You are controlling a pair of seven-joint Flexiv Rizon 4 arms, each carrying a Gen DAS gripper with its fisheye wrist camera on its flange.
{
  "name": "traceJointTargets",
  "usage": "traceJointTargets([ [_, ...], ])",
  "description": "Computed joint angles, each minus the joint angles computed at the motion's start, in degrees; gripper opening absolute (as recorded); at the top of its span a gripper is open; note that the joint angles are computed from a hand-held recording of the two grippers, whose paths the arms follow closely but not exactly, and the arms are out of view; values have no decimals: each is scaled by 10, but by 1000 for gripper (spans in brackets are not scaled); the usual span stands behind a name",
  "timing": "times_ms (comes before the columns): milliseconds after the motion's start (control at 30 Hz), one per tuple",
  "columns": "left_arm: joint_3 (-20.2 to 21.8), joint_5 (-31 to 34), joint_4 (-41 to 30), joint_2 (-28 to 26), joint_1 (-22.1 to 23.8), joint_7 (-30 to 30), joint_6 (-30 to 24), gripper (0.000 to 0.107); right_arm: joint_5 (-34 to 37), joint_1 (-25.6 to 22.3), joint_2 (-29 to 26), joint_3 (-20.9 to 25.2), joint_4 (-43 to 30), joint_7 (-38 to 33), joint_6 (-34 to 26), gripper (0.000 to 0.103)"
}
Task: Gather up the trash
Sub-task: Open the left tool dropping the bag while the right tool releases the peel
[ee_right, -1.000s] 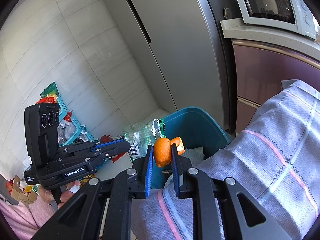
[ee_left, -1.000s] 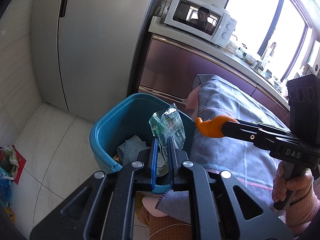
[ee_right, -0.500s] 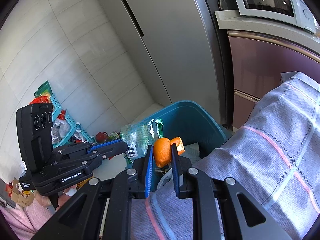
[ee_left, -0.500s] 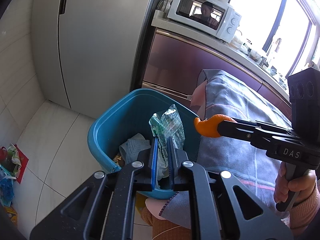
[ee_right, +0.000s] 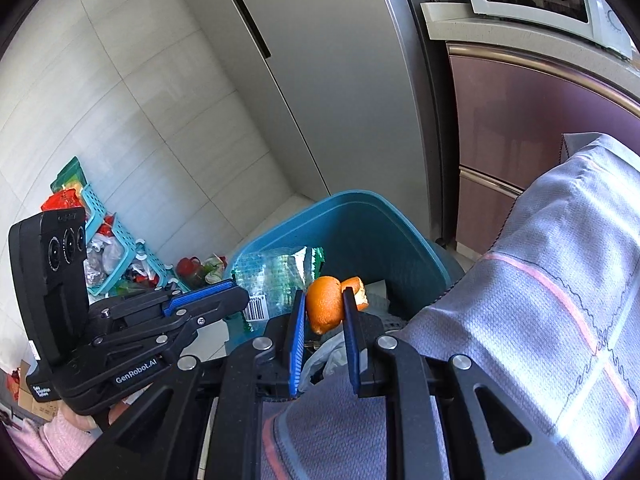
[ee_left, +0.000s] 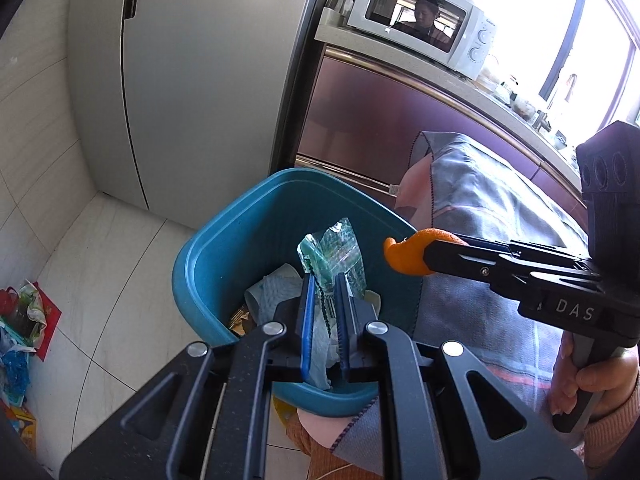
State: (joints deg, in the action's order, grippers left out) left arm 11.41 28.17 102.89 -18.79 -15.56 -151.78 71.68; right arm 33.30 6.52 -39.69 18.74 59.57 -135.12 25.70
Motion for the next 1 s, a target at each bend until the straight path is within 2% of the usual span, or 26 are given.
traceJointTargets([
  [267, -4, -20, -5, -17, 6, 9, 7, 13, -7, 8, -1, -2, 0, 9, 11, 19],
  [367, -3, -33, -2, -21, 7, 16, 14, 18, -4, 4, 0, 0, 2, 9, 11, 19],
  [467, 5, -37, 0, -22, 1, 11, 19, 28, 2, -1, 1, 2, 2, 9, 8, 19],
  [600, 15, -30, 4, -17, -10, 0, 29, 40, 15, -15, 3, 5, 1, 4, 0, 28],
  [767, 40, 25, -5, -3, -42, -47, 24, 54, 39, -39, 19, 7, 19, -23, 2, 39],
  [867, 50, 86, -20, 10, -65, -93, 5, 67, 61, -57, 37, 7, 40, -45, 16, 50],
  [933, 52, 132, -34, 18, -81, -125, -16, 80, 80, -71, 52, 8, 57, -64, 33, 57],
  [1000, 49, 177, -47, 25, -95, -159, -36, 89, 99, -84, 67, 6, 75, -82, 52, 67],
])
